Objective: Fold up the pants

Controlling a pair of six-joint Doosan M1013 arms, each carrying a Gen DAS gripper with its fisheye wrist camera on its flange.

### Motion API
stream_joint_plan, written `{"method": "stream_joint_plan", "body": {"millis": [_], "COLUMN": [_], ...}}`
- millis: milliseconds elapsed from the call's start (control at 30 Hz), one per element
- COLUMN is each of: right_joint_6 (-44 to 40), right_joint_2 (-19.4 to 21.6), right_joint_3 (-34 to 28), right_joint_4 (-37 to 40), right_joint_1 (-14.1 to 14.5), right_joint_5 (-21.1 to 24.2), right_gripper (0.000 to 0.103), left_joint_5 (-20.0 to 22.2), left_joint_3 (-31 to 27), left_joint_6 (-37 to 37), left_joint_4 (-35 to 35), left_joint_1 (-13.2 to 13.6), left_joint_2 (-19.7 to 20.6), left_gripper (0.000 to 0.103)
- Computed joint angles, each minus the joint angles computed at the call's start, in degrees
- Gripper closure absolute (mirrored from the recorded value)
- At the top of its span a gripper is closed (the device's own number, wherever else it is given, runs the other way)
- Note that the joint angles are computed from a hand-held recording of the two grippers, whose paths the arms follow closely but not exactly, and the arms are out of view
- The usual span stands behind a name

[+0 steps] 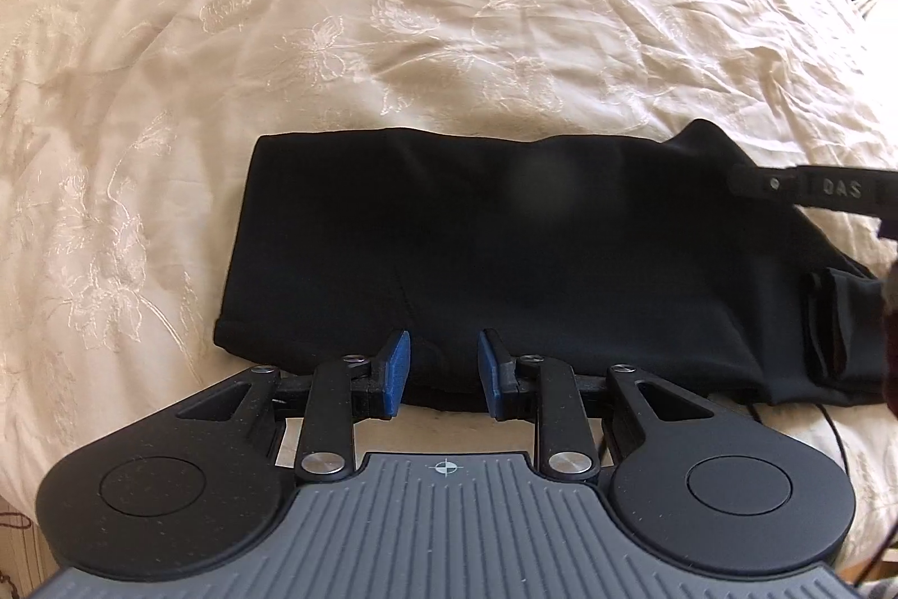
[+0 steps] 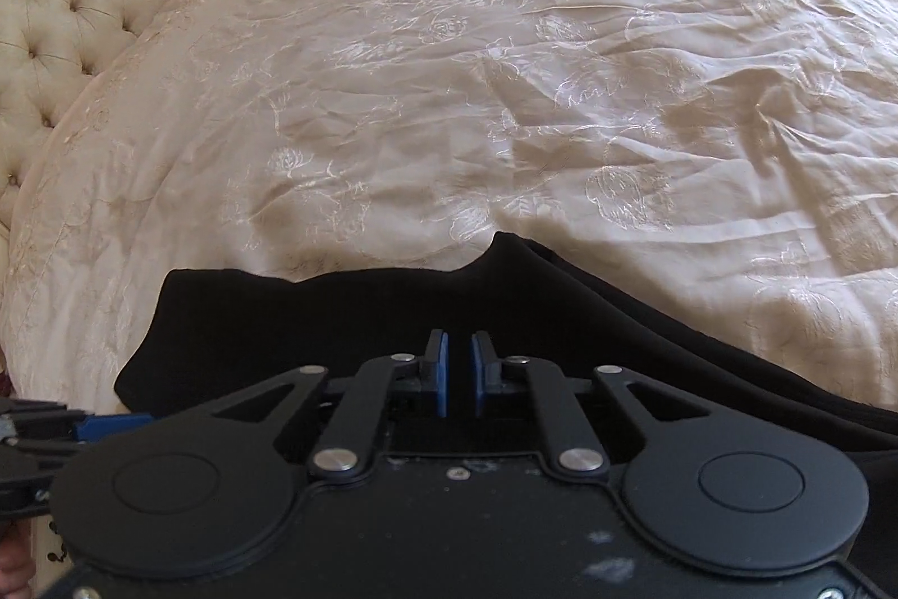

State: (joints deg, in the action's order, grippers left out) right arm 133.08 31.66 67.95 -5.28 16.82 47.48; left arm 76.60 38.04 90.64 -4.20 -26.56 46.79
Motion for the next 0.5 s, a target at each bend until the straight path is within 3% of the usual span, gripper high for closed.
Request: {"method": "stream_joint_plan", "body": {"millis": [200, 267, 500], "right_joint_6": [3.9, 4.7, 10.0], "right_joint_2": [7.8, 9.1, 4.7], "right_joint_3": [-9.8, -11.1, -7.4], "right_joint_4": [-2.3, -1.9, -7.0], "right_joint_1": [-1.8, -2.3, 0.2], "right_joint_5": [10.0, 10.7, 7.5], "right_gripper": [0.092, 0.092, 0.087], "left_joint_5": [0.4, 1.1, 2.8], "left_joint_3": [-1.5, -2.1, -4.6], "left_joint_6": [5.4, 6.0, 6.2], "left_joint_4": [-1.1, -1.1, -5.9], "left_joint_1": [1.7, 1.9, 3.8], "left_joint_2": [1.0, 1.5, 3.2], "left_gripper": [0.077, 0.077, 0.077]}}
